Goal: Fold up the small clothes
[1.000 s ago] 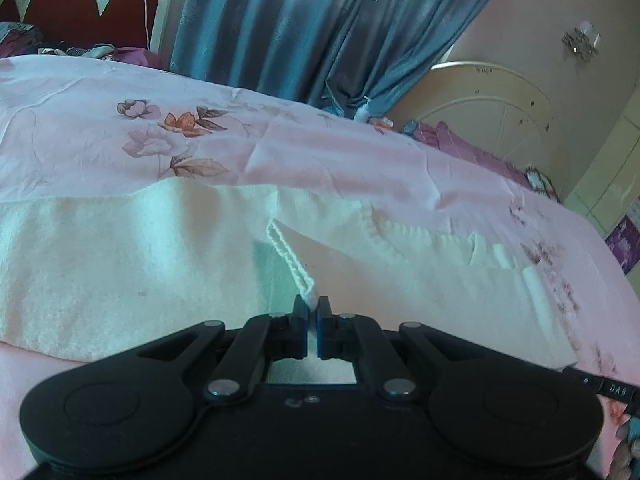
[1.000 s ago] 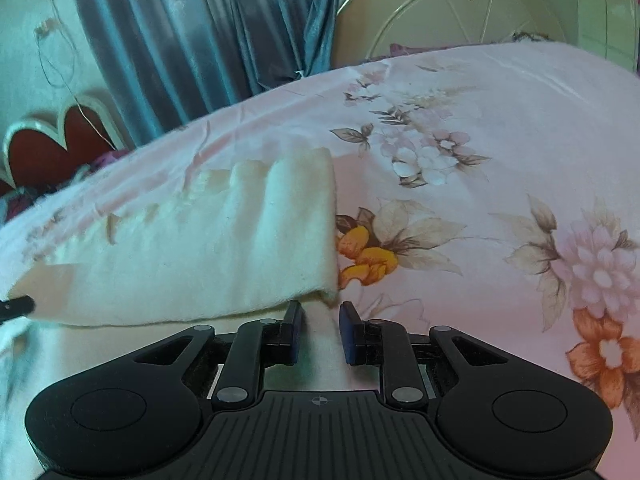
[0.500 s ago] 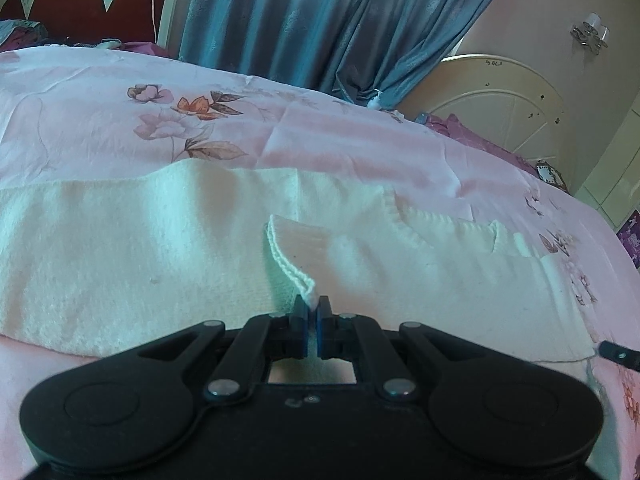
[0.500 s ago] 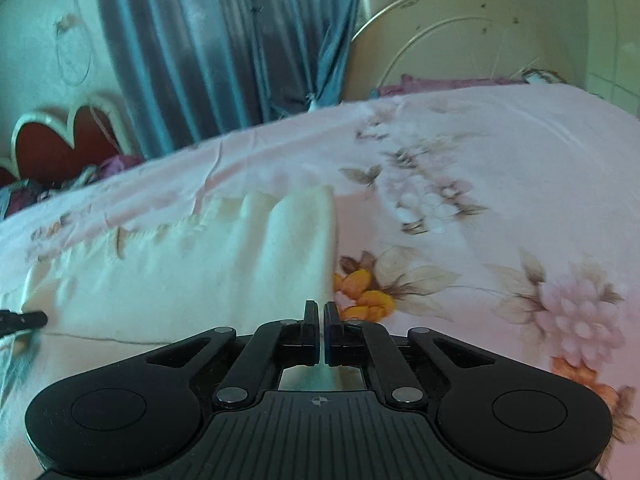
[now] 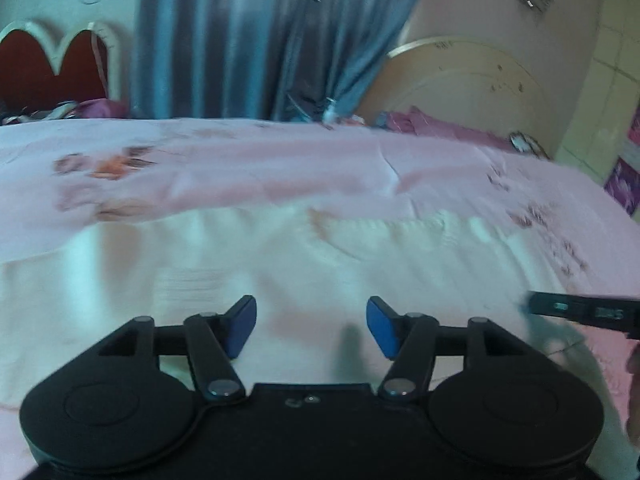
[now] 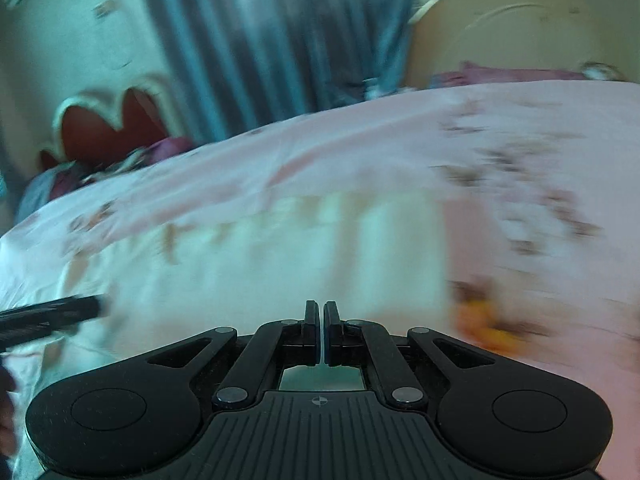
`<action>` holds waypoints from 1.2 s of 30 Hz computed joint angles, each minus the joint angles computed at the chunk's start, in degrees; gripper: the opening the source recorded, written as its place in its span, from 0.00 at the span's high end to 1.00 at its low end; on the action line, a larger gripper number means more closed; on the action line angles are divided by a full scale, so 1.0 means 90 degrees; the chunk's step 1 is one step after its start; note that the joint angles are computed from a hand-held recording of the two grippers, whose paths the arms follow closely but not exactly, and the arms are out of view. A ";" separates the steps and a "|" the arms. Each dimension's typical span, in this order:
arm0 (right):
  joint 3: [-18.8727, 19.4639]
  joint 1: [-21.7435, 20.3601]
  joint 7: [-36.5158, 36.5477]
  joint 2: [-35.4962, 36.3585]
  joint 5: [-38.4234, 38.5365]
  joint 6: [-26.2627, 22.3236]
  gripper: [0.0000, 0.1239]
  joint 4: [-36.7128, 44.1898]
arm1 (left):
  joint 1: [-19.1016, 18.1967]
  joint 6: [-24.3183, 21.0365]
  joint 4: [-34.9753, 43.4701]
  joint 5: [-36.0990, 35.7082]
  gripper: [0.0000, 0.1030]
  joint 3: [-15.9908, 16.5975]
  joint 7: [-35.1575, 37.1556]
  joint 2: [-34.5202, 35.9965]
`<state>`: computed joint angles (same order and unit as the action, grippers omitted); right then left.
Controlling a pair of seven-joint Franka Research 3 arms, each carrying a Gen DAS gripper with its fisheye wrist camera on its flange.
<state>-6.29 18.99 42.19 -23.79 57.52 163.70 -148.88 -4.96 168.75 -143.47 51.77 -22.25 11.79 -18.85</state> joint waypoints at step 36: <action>0.0292 -0.0840 -0.2183 0.1022 0.0693 -0.0938 0.96 0.1013 | -0.0417 -0.0838 0.0784 0.1975 0.33 0.0148 -0.1067 0.0564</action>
